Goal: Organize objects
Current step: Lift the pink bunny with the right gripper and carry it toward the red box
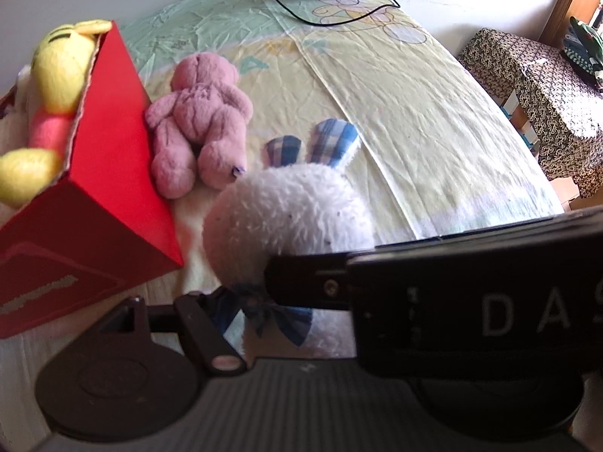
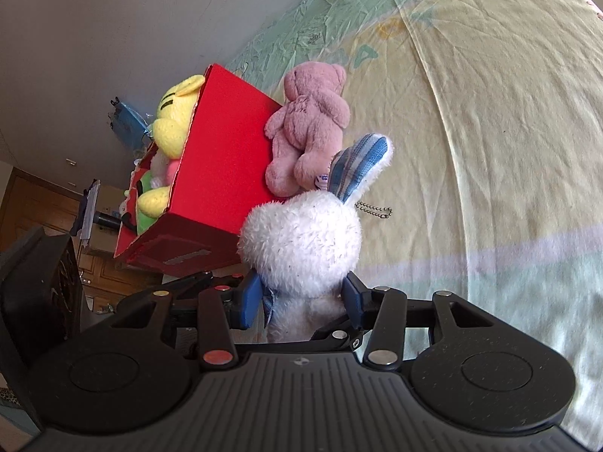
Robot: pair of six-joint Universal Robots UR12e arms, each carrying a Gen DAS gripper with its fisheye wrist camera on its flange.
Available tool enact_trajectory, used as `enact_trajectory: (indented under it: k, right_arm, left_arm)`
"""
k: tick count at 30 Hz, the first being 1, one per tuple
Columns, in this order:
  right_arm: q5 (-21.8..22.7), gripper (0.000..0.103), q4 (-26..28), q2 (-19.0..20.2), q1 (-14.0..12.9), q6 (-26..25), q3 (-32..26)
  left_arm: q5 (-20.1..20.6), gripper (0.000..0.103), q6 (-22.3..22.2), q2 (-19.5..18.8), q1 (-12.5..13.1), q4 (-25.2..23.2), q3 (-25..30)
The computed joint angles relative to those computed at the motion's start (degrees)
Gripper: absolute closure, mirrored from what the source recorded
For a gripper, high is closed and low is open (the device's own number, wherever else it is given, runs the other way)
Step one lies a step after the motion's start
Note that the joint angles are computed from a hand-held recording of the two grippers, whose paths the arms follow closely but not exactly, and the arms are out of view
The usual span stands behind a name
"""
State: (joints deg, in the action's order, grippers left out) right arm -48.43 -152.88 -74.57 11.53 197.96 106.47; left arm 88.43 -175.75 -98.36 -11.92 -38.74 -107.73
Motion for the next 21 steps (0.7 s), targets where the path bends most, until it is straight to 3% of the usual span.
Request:
enact_trajectory:
  k: [21]
  right_arm:
    - [-11.6,0.054,-7.5,-1.3,8.0,13.2,1.2]
  left_arm:
    - [-7.2,0.030,15.0,5.5,7.3,-3.5,-4.3]
